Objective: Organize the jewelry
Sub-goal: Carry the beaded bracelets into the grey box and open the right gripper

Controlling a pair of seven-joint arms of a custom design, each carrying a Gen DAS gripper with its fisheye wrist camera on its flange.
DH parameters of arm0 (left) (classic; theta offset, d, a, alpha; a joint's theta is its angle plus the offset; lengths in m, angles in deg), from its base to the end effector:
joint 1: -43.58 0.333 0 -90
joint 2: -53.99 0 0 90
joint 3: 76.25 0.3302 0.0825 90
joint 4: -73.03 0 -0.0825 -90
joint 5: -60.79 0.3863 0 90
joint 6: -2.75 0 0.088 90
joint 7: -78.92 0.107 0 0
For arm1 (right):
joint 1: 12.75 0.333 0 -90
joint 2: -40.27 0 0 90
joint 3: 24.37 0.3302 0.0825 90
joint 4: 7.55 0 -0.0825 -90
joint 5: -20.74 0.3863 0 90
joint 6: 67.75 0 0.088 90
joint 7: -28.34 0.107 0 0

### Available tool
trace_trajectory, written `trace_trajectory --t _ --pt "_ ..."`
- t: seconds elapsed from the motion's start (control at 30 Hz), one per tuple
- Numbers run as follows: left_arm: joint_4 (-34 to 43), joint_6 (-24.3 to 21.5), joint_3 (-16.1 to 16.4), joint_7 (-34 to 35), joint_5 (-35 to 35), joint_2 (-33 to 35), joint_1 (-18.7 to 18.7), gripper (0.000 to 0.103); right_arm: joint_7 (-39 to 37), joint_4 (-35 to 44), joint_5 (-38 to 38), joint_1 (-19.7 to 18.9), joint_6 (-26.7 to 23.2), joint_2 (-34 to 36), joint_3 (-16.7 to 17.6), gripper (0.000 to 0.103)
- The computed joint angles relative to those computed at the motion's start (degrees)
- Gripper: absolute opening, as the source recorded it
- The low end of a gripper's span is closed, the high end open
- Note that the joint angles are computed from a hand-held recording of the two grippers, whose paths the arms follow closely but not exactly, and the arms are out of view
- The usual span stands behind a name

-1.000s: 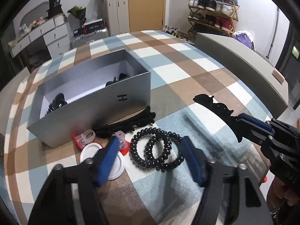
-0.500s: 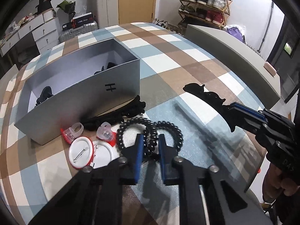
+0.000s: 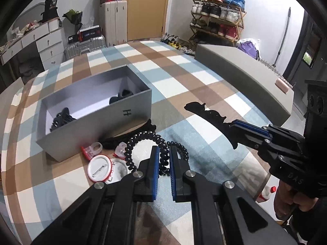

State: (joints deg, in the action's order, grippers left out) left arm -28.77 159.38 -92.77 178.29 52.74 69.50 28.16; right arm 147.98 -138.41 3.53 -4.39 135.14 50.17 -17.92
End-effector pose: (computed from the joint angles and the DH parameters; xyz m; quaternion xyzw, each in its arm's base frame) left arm 0.5926 -0.3397 0.5042 -0.4479 0.8233 -0.3274 0.1198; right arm 0.5499 0.1802 0.4227 -0.6295 0.5843 -0.2108 0.4669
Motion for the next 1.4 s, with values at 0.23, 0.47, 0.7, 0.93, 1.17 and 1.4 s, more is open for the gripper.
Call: trace_trajectory --t 0.23,0.47,0.7,0.93,1.17,1.4 --pt "-0.1 1.4 -0.3 0.5 -2.2 -0.9 1.2 0.005 0.9 2.8 -3.5 -0.7 -0.5 0.3 1.5 0.012" --pt "0.8 3.6 0.4 1.4 -2.9 -1.0 2.2 0.005 8.2 10.6 -13.6 -6.0 -2.0 3.6 6.4 0.012" --pt "4.8 3.4 0.0 3.2 -5.3 1.1 4.0 0.005 8.5 20.7 -20.5 -13.4 -7.0 9.1 15.8 0.012" --pt "9.4 3.2 -0.2 4.1 -5.8 4.9 5.0 0.005 2.6 30.2 -20.6 -21.9 -13.5 17.8 28.3 0.012" --pt "13.0 0.3 -1.1 6.7 -7.2 7.8 6.7 0.005 -6.4 37.4 -17.0 -24.4 -20.2 26.2 35.7 0.012" --pt "14.8 -2.5 -2.0 8.8 -10.5 9.8 7.8 0.005 -13.4 41.2 -12.1 -23.7 -24.6 30.7 37.7 0.012"
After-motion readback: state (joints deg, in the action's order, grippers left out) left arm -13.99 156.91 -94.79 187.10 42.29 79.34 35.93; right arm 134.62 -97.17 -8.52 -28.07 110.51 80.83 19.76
